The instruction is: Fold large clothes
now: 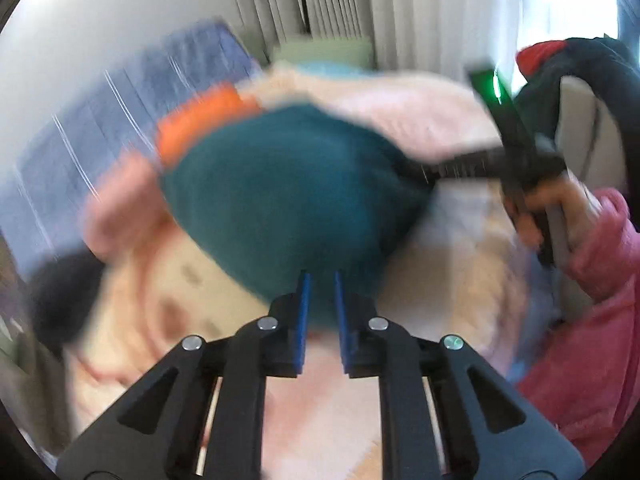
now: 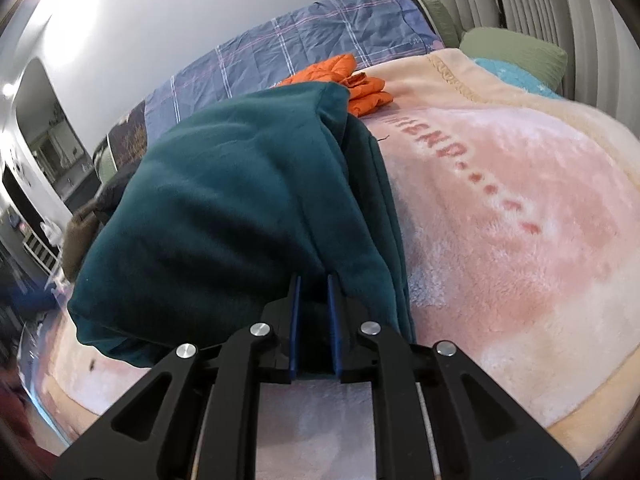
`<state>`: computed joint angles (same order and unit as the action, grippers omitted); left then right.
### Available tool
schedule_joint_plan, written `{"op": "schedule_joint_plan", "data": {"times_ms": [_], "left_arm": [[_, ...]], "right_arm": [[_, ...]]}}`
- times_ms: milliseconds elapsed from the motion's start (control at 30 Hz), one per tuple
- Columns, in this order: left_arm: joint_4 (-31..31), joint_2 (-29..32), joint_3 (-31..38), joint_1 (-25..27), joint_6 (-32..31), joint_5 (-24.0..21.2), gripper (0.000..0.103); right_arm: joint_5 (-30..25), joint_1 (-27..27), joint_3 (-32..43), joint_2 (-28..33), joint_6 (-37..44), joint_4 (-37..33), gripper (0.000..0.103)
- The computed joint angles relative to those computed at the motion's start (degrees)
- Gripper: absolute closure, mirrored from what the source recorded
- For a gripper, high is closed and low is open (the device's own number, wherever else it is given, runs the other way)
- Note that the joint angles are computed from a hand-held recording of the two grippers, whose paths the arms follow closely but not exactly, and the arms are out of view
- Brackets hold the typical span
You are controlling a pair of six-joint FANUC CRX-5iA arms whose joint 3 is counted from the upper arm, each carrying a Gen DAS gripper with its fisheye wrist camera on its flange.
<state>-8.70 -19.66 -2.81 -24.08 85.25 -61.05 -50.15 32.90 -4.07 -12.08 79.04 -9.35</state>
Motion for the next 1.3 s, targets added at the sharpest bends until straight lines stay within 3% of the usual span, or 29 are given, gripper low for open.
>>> {"op": "schedule_joint_plan", "data": {"times_ms": [100,200,233,300,333,367,400,467,567,700,767,833,933,1000,1033,1067,1167,1300], "left_arm": [[0.9,3.2,4.0,2.1,0.0,7.3,0.087],[0.5,9.3,8.6,3.4,0.5,11.0,0.085],[0.8,12.8,11.2,4.2,0.8,10.5,0.083],[4.3,21.2,17.4,6.1,-0.4,4.1,0.060],[2.5,25.1,18.7,6.0,0.5,1.7,0.059],[-2.3,26.9,19.3,4.4,1.6,2.1,0.059],[-6.0,27.4,19.7,3.1,3.6,1.8,0.059],[-7.5,28.0,22.0,1.8,5.0,-0.3,0.062],[-6.0,26.8,20.0,2.7,4.3,1.7,0.062],[-2.4,24.6,16.3,4.6,3.7,5.3,0.062],[-4.1,25.3,17.3,3.7,4.5,4.8,0.062],[-5.0,25.4,17.7,3.2,5.0,4.6,0.062],[-4.5,24.9,16.9,3.3,5.0,5.2,0.062],[-4.5,24.8,16.7,3.4,5.0,5.5,0.062],[-4.4,24.9,16.8,3.4,4.9,5.5,0.062],[-4.3,24.8,16.7,3.5,4.9,5.7,0.062],[-2.1,25.2,15.8,4.4,3.8,7.5,0.062],[0.7,25.4,15.2,5.5,2.3,8.9,0.062]], "right_arm": [[0.8,0.8,-0.7,-0.3,-1.5,1.6,0.089],[1.0,0.6,-1.0,-0.4,-1.4,1.3,0.089],[1.1,0.5,-1.0,-0.4,-1.2,1.0,0.089],[1.2,0.4,-1.1,-0.3,-1.0,0.9,0.089],[0.7,0.0,-0.6,0.0,0.3,-0.2,0.089],[0.3,-0.1,-0.2,0.4,1.0,-0.5,0.089],[0.3,0.3,-0.4,0.6,0.2,0.8,0.089],[-1.4,0.1,0.8,0.9,1.2,1.1,0.089],[-6.4,-5.0,6.5,1.9,6.3,-8.2,0.089],[-1.9,-5.2,10.4,2.7,9.1,-8.0,0.088],[-2.1,-5.2,14.4,6.0,11.5,-8.8,0.089],[-5.9,-7.0,22.1,12.2,13.2,-13.7,0.091],[-11.5,-9.5,33.0,21.8,11.8,-19.3,0.095],[-14.3,-9.7,37.0,26.5,9.3,-19.1,0.095],[-15.1,-8.7,37.8,28.3,7.3,-15.9,0.103],[-14.8,-7.6,37.6,29.7,6.2,-12.9,0.103],[-10.5,-7.6,33.8,29.1,7.1,-13.0,0.103],[-11.4,-8.7,34.6,29.6,8.0,-15.1,0.103]]}}
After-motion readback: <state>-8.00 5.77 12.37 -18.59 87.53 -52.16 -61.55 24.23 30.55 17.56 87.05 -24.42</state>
